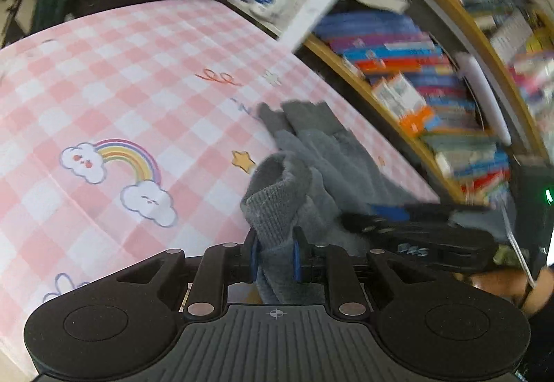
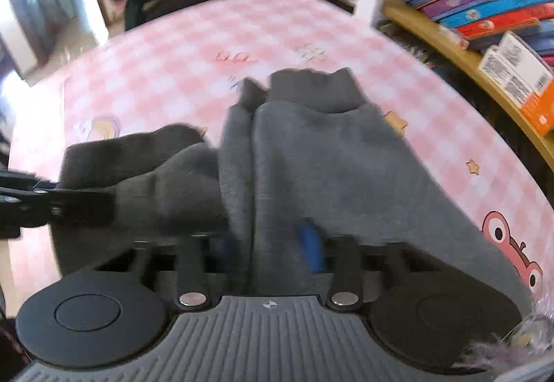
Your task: Fold clothes
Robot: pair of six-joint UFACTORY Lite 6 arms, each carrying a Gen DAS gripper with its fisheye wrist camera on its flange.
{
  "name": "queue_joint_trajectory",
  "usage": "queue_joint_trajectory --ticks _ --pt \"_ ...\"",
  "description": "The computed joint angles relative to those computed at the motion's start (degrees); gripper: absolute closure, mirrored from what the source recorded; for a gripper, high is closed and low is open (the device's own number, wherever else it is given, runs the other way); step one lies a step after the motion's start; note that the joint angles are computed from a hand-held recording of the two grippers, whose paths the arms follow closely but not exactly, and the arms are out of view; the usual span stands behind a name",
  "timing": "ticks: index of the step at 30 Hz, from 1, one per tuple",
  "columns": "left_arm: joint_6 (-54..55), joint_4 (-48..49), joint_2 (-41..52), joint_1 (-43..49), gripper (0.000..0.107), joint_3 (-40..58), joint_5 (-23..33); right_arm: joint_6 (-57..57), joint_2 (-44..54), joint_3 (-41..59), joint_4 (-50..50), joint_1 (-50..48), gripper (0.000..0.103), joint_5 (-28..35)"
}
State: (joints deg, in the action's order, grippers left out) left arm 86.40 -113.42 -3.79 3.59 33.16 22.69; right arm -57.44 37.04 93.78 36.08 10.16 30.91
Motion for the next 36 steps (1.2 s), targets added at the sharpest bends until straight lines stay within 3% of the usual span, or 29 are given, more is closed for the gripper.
queue_joint_trajectory --ticks 4,7,10,14,17,21,24,27,31,33,36 --pt "0.95 -3.78 -0.13 3.78 0.091 0.22 -1.11 -14.36 -13.2 -11.35 21.56 -9.81 0.09 -2.49" --pt "1.69 -4.34 0.09 7.53 0.091 1.05 -0.92 -14.63 -23.52 -19.34 29.84 -23.41 0.09 1.94" --pt "0.34 -1.55 1.43 10.9 0.091 2.25 0.33 -6.39 -32.87 -29.04 25.85 -38.53 0.09 6.7" --pt "-1.51 1.83 2.69 11.93 0.09 3.16 1.46 4.81 -35.32 -37.57 10.04 -52.01 0.087 16.15" --pt "-4.79 6.01 3.23 10.66 0.09 4.09 -0.26 8.78 -35.12 -41.57 3.21 -54.37 0.08 18.31" --pt "-11.51 15.14 1.68 12.8 0.085 4.92 1.44 9.24 -38.28 -42.04 5.18 -56.06 0.061 18.17" --pt "-13.9 18.46 -0.53 13.79 0.084 4.45 1.25 10.3 -40.72 -41.28 4.83 -56.76 0.057 17.73" --pt "-18.31 21.75 -2.31 14.24 0.073 3.63 0.36 10.31 -44.99 -42.83 0.58 -55.9 0.039 14.75" --pt "-24.04 29.39 -4.68 14.57 0.069 2.14 1.38 8.57 -50.52 -45.09 -3.03 -55.09 0.036 12.78" --pt "-26.61 33.66 -6.84 15.13 0.061 1.01 2.11 7.07 -50.78 -44.05 -2.53 -55.74 0.035 13.54" --pt "-26.28 33.15 -7.22 16.12 0.057 0.56 3.07 5.07 -49.29 -42.2 0.28 -56.48 0.033 13.91"
